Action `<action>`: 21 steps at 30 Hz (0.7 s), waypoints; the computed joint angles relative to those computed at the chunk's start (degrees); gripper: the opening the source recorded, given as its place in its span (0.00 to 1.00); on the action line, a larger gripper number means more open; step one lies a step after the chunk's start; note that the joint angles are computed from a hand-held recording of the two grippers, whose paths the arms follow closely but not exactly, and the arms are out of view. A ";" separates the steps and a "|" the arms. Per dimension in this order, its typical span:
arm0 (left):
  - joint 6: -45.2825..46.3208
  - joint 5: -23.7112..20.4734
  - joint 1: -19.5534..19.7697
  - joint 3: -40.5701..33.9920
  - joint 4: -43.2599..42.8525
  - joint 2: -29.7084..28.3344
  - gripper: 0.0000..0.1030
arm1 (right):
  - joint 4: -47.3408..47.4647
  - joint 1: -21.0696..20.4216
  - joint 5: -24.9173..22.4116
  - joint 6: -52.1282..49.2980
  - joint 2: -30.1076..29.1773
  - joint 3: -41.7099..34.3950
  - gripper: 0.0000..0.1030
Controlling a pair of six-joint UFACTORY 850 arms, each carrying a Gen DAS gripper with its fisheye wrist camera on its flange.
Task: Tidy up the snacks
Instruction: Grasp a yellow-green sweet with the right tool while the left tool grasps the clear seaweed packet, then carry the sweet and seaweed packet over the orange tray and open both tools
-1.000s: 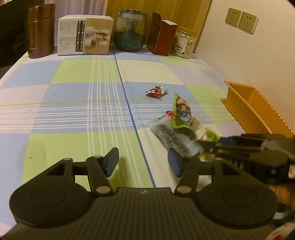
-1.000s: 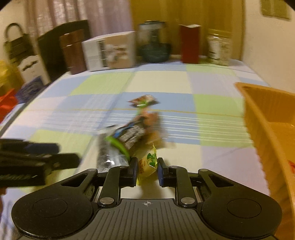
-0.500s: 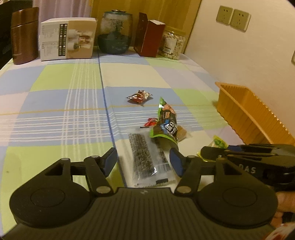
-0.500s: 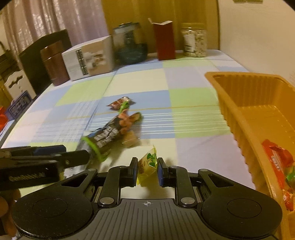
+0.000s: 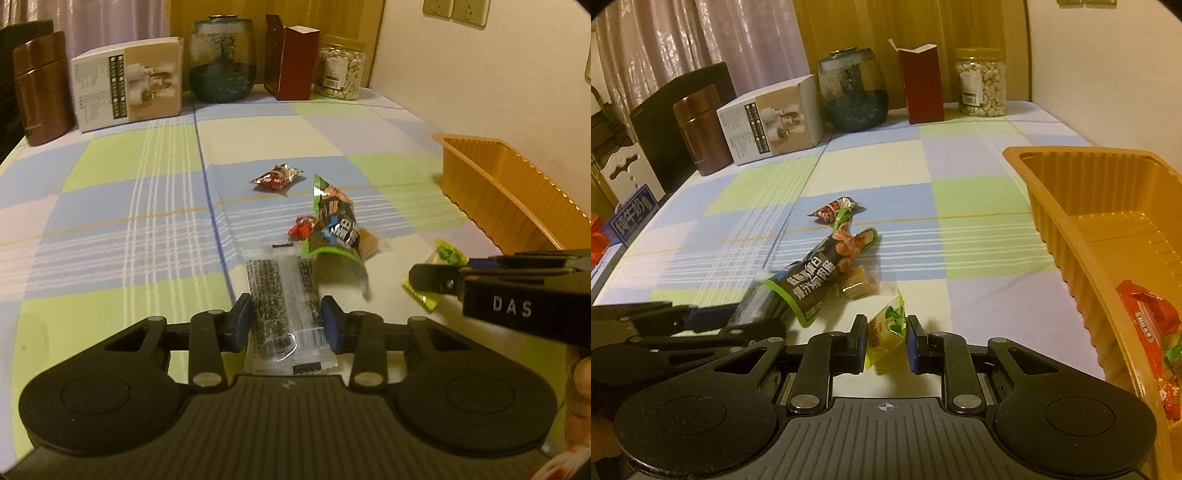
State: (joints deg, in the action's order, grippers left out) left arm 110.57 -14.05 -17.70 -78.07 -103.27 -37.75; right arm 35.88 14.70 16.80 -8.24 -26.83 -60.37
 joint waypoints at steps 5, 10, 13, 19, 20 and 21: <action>2.40 0.20 0.14 3.59 -2.41 3.09 0.35 | 0.59 0.86 1.62 -0.34 1.83 2.01 0.21; 4.97 -0.38 0.10 6.95 -5.92 6.77 0.35 | 3.55 2.46 3.26 -1.07 5.19 5.75 0.21; 6.94 -1.15 -0.02 9.50 -8.80 9.59 0.35 | 6.67 3.60 4.32 -2.45 7.97 8.39 0.21; 6.86 -2.12 -0.69 13.81 -9.63 15.01 0.35 | 13.51 5.62 6.83 -7.09 13.89 12.96 0.21; 7.01 -2.17 -0.85 14.43 -9.80 15.82 0.35 | 14.98 5.93 7.14 -8.26 14.83 13.62 0.21; 7.25 -2.16 -1.03 15.07 -10.08 16.62 0.35 | 16.28 6.26 7.41 -9.16 15.73 14.26 0.21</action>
State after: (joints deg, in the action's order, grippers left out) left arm 117.81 -16.22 -18.73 -63.00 -113.36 -21.12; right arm 52.16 20.96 24.21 -17.40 -11.10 -46.12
